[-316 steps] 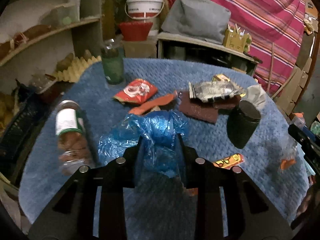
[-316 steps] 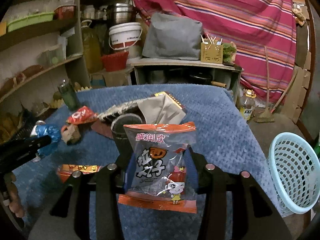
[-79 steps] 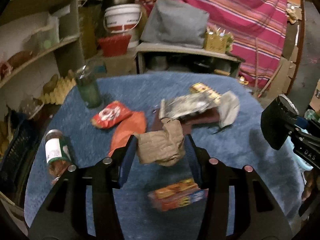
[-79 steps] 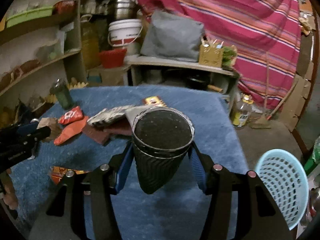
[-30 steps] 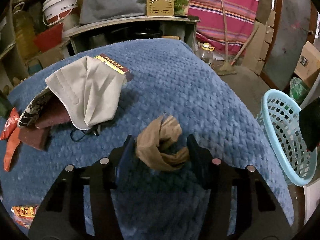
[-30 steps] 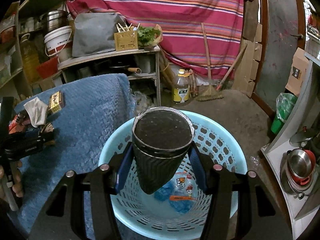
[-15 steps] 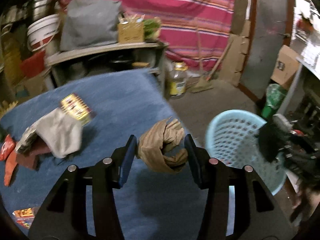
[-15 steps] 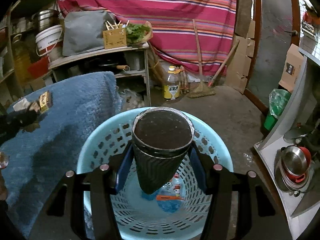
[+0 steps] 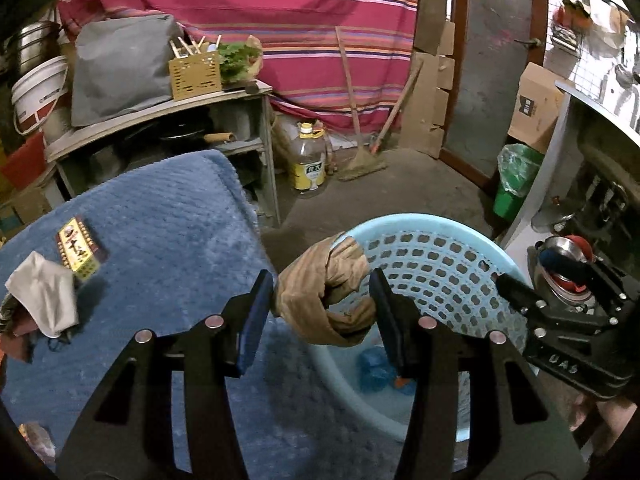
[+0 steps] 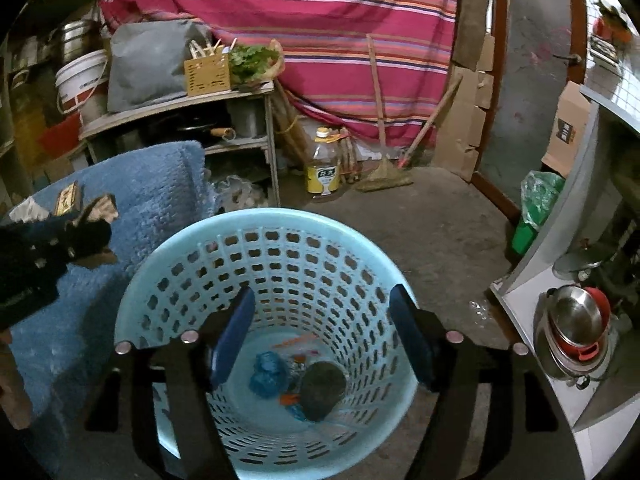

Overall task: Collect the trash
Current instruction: 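Open both tools to drop the cup and paper bag into the basket, then move both tools back over the table toward the remaining trash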

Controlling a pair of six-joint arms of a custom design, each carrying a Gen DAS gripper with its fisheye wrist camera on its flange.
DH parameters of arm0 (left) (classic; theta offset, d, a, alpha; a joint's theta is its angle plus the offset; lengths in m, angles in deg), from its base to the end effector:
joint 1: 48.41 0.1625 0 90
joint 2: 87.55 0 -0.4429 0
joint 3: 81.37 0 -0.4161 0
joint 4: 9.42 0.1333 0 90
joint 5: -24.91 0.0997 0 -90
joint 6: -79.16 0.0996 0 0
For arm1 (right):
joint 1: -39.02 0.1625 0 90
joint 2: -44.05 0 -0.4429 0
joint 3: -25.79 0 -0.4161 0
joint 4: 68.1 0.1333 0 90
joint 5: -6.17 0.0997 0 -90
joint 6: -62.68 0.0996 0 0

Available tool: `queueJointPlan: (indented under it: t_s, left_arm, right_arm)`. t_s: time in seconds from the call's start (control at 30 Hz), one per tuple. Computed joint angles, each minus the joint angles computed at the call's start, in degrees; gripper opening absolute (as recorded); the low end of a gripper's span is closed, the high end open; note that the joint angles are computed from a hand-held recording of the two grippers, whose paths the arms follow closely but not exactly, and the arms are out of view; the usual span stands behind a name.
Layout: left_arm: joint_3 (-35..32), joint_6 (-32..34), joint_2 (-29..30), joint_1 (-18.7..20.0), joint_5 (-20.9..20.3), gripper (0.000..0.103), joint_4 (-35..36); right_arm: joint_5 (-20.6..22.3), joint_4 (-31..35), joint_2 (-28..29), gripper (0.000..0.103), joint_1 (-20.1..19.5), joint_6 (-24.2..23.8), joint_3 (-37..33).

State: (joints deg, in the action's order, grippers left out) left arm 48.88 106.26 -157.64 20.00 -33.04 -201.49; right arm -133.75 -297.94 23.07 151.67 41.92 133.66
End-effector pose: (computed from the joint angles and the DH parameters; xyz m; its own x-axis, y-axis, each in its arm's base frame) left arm -0.0066 -0.5227 0.2218 -0.6930 0.2995 -0.6558 0.6622 0.6241 -0.4147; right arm 0.2635 -0.4832 -0.0535 -0.6933 0.0980 0.7140 -0.5109 0.6318 -0.5829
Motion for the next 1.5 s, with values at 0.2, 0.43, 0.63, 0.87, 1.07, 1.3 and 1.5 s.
queueJointPlan:
  t_s: [0.2,0.43,0.63,0.87,1.07,1.3,1.5]
  left_arm:
    - [-0.6,-0.5,2.3,-0.4,-0.7,0.051,0.7]
    - [-0.3,0.3,3.1,-1.7,-0.5,0.071,-2.1]
    - [-0.1,0.5,0.5,-1.1,1.4,0.079,-3.0]
    - [1.4,2.6,-6.0,0.8,4.5,0.089,-6.1]
    - [1.7,5.8,-14.0,2.8,6.8,0.096,-5.9]
    - [1.5,10.0,-21.3,6.0,8.7,0.097,-5.3]
    - [2.4,11.8,-26.1,9.8,7.3,0.097,-5.6]
  right_arm:
    - [-0.8,-4.7,-0.8,0.077,-0.2,-2.2,1.6]
    - [-1.0,-5.4,-1.7,0.077,-1.1,-0.9,3.2]
    - [-0.9,-5.2,-1.6,0.078,-0.8,-0.7,3.1]
    - [-0.2,-3.2,0.1,0.081,0.5,2.0,1.0]
    - [-0.4,-0.9,3.0,0.089,3.2,4.0,-3.7]
    - [-2.3,3.6,6.5,0.089,7.5,4.7,-9.9]
    - [-2.8,9.2,10.2,0.090,11.5,5.3,-15.6]
